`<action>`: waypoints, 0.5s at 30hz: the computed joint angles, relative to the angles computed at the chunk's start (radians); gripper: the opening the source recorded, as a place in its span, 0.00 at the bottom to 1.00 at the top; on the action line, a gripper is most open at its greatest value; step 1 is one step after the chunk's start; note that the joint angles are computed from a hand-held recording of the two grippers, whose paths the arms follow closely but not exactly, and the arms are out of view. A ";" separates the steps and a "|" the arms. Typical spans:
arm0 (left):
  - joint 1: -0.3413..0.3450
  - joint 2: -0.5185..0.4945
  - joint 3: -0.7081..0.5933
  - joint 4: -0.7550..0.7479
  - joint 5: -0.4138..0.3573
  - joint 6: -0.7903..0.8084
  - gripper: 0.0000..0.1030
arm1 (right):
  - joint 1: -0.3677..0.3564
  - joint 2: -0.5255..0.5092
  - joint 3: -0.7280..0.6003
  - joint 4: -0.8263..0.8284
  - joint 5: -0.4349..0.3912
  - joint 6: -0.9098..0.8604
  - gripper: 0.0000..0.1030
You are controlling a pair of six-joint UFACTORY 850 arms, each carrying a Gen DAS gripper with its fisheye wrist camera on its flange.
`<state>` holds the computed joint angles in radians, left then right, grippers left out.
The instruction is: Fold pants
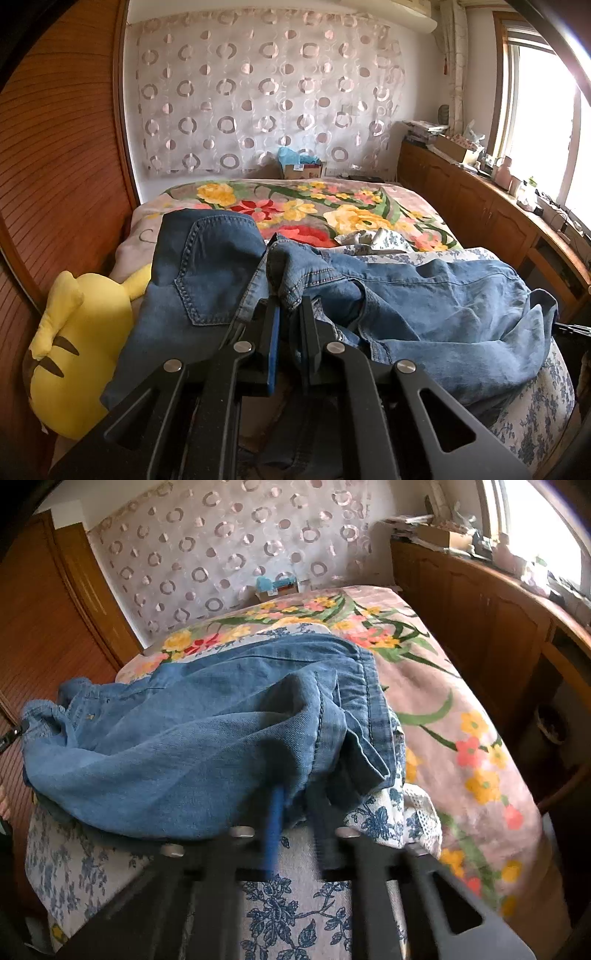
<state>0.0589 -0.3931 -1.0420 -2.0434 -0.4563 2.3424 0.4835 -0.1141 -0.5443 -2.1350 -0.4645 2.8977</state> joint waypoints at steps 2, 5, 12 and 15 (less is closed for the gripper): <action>0.003 -0.002 -0.001 -0.004 -0.007 0.001 0.10 | 0.008 0.005 -0.001 0.011 -0.015 -0.026 0.02; 0.001 -0.001 -0.002 -0.025 -0.011 0.024 0.10 | 0.029 0.026 0.008 0.062 -0.070 -0.070 0.02; -0.011 -0.020 -0.066 -0.040 -0.005 0.016 0.10 | 0.042 0.137 0.038 0.176 -0.198 -0.235 0.01; -0.023 -0.046 -0.119 -0.023 0.011 -0.012 0.10 | 0.023 0.153 0.025 0.185 -0.227 -0.297 0.01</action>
